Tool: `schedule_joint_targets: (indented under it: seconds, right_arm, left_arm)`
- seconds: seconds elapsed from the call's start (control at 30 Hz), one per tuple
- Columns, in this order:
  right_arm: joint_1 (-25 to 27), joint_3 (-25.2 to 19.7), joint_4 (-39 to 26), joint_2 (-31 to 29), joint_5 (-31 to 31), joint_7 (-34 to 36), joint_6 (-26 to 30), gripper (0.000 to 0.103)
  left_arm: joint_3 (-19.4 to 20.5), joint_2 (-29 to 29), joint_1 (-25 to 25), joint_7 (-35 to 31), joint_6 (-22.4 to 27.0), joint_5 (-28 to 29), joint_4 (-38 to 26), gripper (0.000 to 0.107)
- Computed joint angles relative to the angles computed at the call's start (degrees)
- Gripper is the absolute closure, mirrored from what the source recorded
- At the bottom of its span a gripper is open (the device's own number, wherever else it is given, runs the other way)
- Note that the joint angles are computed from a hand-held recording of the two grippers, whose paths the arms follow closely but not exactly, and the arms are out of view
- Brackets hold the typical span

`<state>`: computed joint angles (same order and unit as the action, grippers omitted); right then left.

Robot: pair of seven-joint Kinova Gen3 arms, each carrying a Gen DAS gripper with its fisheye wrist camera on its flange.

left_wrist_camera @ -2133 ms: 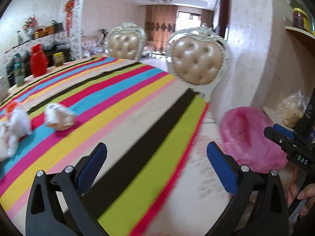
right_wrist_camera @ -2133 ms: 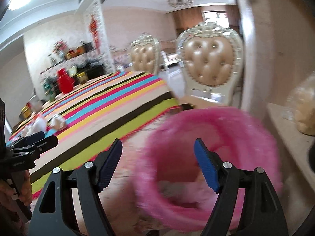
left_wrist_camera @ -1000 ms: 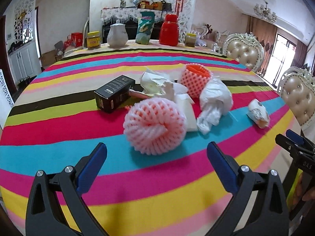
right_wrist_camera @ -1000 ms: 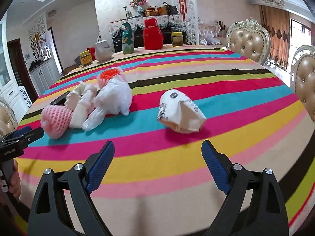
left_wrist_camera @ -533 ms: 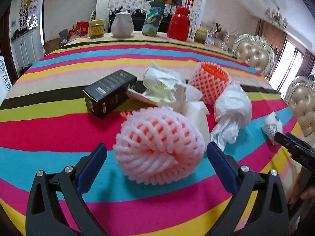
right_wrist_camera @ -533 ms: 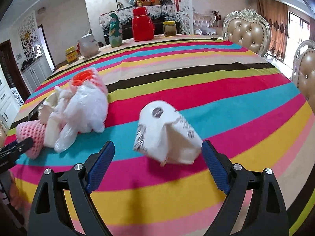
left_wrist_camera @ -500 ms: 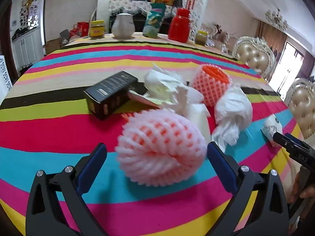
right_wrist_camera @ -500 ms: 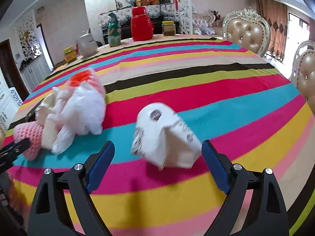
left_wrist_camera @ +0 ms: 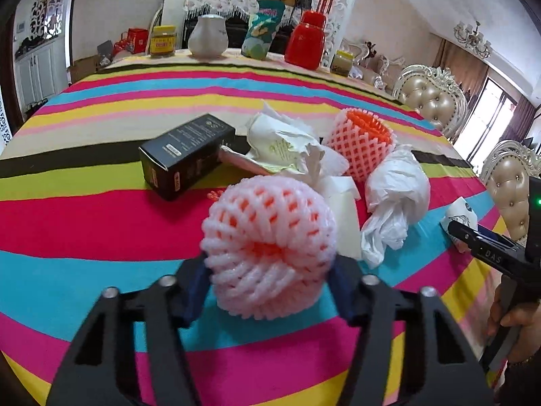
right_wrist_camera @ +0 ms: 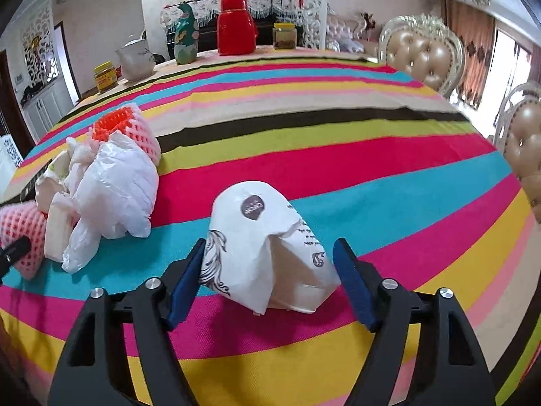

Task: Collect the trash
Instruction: 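Grasp the pink foam net with the left tool while the right tool grasps a white paper cup, then carry foam net and paper cup to the pink bag while both tools release them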

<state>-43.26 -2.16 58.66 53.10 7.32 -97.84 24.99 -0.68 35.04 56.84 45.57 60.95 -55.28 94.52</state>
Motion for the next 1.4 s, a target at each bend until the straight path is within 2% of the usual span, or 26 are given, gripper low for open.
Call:
schedule_joint_targets:
  seconds: [0.07, 0.2, 0.4, 0.63, 0.87, 1.1, 1.4]
  right_arm:
    - [-1.29, 1.69, 1.76, -0.72, 0.93, -0.95, -1.95, 0.035]
    - [-2.41, 3.19, 3.7, -1.52, 2.07, -2.36, -4.28, 0.036]
    - [1.64, -2.93, 7.91, -3.55, -0.5, 0.92, -7.53, 0.036]
    - [0.06, -2.99, 19.08, -9.16, -1.87, 2.48, -17.0, 0.036]
    - [0.84, -5.25, 28.34, -13.65, -4.07, 3.93, -24.41, 0.036]
    - [-1.08, -3.21, 36.33, -17.88, -6.54, 5.42, -31.35, 0.036]
    - [3.49, -7.23, 43.11, -21.44, -7.29, 7.5, -36.4, 0.036]
  left_arm:
    - [-0.27, 0.01, 0.71, 0.85, 0.55, -0.65, 0.22, 0.062]
    - [-0.28, -0.1, 1.27, 2.44, 1.12, -1.87, 0.74, 0.063]
    - [0.06, 0.87, 3.14, 3.13, 5.52, -4.2, -0.23, 0.063]
    - [0.56, 1.99, 5.12, 4.58, 10.33, -7.71, -0.99, 0.063]
    - [1.23, 3.75, 6.47, 1.15, 14.19, -10.89, -3.36, 0.063]
    - [1.59, 4.91, 7.74, -4.8, 16.07, -11.44, -7.65, 0.063]
    - [1.18, 7.57, 11.61, -13.07, 19.07, -9.33, -14.67, 0.063]
